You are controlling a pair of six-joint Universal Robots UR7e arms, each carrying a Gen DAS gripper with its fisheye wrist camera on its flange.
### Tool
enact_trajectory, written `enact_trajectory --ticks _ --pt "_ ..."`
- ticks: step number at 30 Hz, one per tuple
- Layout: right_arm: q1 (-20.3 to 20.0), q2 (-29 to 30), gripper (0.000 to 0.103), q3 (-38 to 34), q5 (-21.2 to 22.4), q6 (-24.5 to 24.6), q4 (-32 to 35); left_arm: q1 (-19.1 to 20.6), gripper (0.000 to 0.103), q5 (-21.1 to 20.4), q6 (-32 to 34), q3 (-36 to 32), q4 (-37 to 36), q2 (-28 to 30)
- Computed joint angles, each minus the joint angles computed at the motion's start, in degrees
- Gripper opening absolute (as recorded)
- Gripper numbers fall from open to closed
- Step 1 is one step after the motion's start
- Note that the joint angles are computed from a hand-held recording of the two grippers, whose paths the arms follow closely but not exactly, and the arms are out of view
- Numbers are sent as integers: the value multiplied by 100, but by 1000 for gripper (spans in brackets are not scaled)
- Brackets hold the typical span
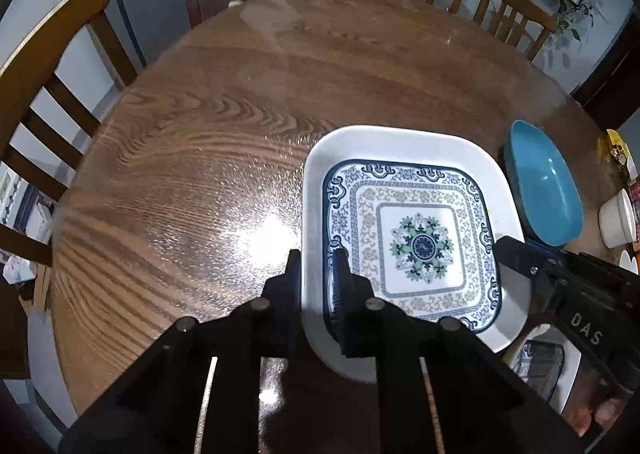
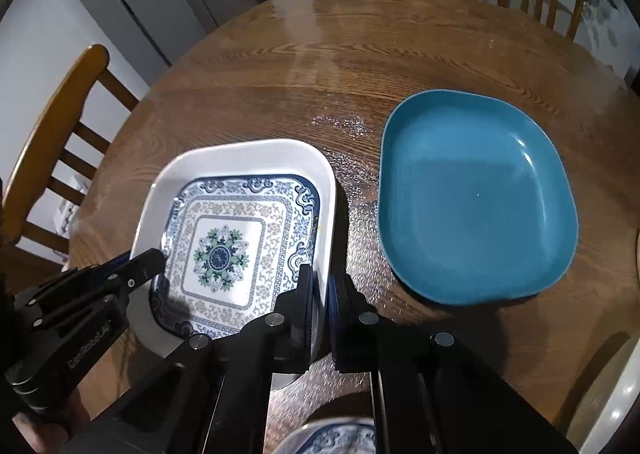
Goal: Organize plates and bowls
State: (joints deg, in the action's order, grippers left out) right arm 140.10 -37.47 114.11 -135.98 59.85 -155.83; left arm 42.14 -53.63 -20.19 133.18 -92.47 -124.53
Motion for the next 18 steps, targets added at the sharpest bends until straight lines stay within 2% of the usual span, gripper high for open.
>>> enact_trajectory --ticks 4,9,15,18 --pt "263 -145 9 72 -86 166 125 -512 12 42 -221 -50 524 -415" --pt "742 -445 9 298 -121 746 395 -1293 12 -238 -684 -173 1480 -999" --pt "1388 -859 9 597 -114 2203 1352 -2575 12 -882 -1413 -152 2559 -1576" --pt "1694 -1015 10 732 16 3071 1873 -2952 12 -1228 -1508 -79 2766 -1693"
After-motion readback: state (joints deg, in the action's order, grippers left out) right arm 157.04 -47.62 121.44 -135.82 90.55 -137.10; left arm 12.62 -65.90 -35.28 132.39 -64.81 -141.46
